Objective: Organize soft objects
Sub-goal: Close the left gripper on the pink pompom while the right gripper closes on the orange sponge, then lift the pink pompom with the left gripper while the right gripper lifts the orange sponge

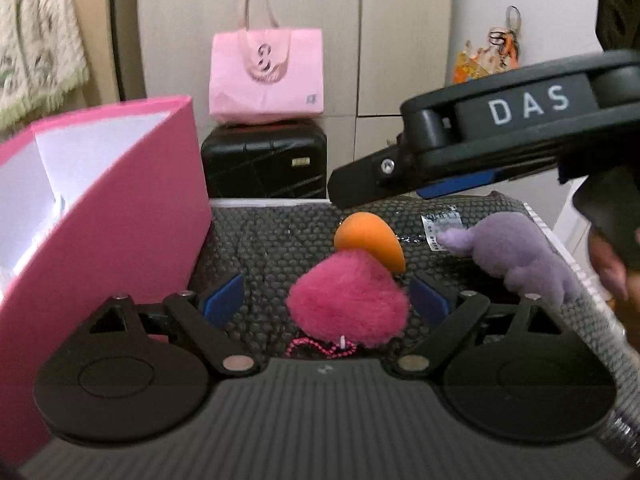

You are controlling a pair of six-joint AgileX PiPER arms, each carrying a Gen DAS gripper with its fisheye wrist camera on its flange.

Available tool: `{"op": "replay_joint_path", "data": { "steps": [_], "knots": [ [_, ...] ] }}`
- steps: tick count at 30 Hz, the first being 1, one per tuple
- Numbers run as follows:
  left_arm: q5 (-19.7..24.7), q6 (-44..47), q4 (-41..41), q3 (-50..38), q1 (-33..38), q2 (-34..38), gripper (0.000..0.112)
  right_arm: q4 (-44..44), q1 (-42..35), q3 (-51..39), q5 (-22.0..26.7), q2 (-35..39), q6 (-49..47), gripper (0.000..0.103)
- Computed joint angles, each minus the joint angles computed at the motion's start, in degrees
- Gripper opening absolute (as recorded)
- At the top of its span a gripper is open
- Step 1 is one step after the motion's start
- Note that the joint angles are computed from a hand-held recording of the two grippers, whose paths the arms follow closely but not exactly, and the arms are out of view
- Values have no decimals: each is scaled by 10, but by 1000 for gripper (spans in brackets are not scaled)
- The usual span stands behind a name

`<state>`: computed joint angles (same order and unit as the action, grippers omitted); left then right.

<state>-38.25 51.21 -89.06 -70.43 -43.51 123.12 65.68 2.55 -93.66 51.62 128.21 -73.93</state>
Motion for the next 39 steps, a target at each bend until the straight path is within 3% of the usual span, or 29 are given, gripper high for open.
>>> {"op": "replay_joint_path", "data": {
  "steps": [3,6,11,16,19,23,32,39],
  "knots": [
    [18,-23,20,-4,6,7,88,-3,7,-17,-16,20,14,81],
    [8,15,1,-25,5,23,86,-21,11,-39,-20,40,53,71],
    [52,27,-21,-33,20,29,85,-44,12,-55,-28,58,87,53],
    [44,46,-18,-32,15,30,58,-62,13,-83,12,79,110,53],
    [46,46,-17,-27,15,25,54,-63,20,-59,-2,64,91,46],
    [61,29,1,-6,15,8,53,-50,17,-22,-20,34,71,44],
    [85,-128,135,65,22,-35,53,-45,1,56,-41,-31,53,45],
    [101,-186,190,126,15,-84,53,-42,-11,133,-60,-86,43,45]
  ]
}}
